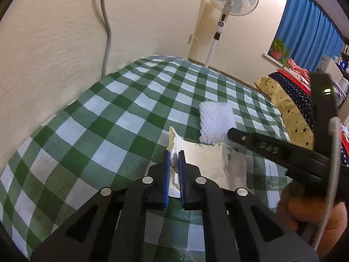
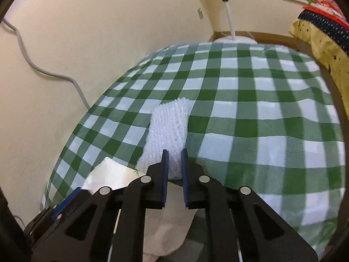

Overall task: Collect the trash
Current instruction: 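Close the left tool on the white tissue while the right tool grips the white foam net, then carry the white foam net in the right tool over the bin while the left tool lifts the tissue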

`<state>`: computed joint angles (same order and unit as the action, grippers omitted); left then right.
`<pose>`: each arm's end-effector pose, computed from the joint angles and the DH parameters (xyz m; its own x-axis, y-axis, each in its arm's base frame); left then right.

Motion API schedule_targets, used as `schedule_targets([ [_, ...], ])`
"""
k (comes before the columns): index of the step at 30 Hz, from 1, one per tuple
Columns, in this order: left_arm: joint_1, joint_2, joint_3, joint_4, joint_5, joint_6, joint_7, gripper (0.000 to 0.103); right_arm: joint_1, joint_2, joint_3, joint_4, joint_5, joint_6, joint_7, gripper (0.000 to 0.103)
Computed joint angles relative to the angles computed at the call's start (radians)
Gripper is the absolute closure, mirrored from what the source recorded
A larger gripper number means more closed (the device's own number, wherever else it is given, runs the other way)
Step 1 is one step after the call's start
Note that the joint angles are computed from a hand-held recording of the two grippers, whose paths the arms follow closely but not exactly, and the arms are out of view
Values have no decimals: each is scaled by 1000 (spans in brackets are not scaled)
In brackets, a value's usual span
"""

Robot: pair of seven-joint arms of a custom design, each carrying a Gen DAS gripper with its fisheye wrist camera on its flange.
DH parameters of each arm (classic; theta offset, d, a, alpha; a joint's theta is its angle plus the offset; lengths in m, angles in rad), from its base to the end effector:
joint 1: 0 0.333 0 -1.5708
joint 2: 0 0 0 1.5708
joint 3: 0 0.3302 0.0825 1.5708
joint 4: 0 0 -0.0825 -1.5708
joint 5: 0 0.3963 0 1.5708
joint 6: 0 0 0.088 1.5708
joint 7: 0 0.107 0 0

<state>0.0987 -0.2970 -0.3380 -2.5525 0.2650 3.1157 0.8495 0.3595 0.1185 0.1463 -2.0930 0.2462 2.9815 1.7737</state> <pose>0.4601 -0.1423 0.4703 0.0826 -0.9680 0.2370 -0.6619 -0.2311 -0.7131 0.5557 0.2850 0.4636 0.1851 -0.9210 -0.3427 -0.7875 0.0696 -0.6124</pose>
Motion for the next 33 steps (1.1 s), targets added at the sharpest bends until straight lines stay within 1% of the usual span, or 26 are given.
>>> schedule_targets([
  [2, 3, -12, -3, -5, 5, -5, -1, 98, 7, -34, -12, -31, -28, 11, 29, 92],
  [4, -16, -23, 13, -9, -4, -7, 11, 100, 15, -82, -30, -73, -90, 20, 91, 92],
  [5, -17, -34, 11, -12, -5, -10, 12, 101, 14, -115, -36, -100, -128, 25, 128, 92],
  [6, -22, -45, 13, -16, -9, -11, 15, 101, 11, -133, -37, -116, -154, 28, 153, 92],
  [8, -41, -58, 24, -20, -20, -12, 28, 101, -8, -182, -32, -151, -245, 29, 241, 92],
  [11, -65, -98, 35, -39, -39, -14, 49, 101, -45, -267, -7, -209, -339, 24, 336, 92],
  [13, -72, -127, 34, -52, -46, -15, 63, 101, -99, -335, 38, -251, -430, 3, 424, 92],
  [15, -91, -161, 42, -68, -57, -17, 84, 101, -166, -408, 99, -289, -528, -28, 525, 92],
  [16, -100, -173, 47, -75, -64, -17, 94, 101, -176, -437, 110, -307, -547, -37, 549, 92],
  [20, -126, -235, 59, -108, -87, -26, 134, 101, -192, -575, 137, -389, -577, -80, 608, 92],
  [23, -153, -280, 77, -132, -108, -36, 164, 101, -184, -689, 143, -452, -566, -125, 628, 92],
  [26, -179, -327, 91, -154, -129, -47, 193, 101, -173, -773, 149, -495, -549, -166, 639, 92],
  [31, -211, -404, 88, -184, -149, -72, 231, 102, -152, -912, 171, -553, -529, -247, 656, 92],
  [33, -235, -431, 95, -197, -159, -77, 245, 102, -143, -968, 180, -571, -526, -284, 660, 92],
])
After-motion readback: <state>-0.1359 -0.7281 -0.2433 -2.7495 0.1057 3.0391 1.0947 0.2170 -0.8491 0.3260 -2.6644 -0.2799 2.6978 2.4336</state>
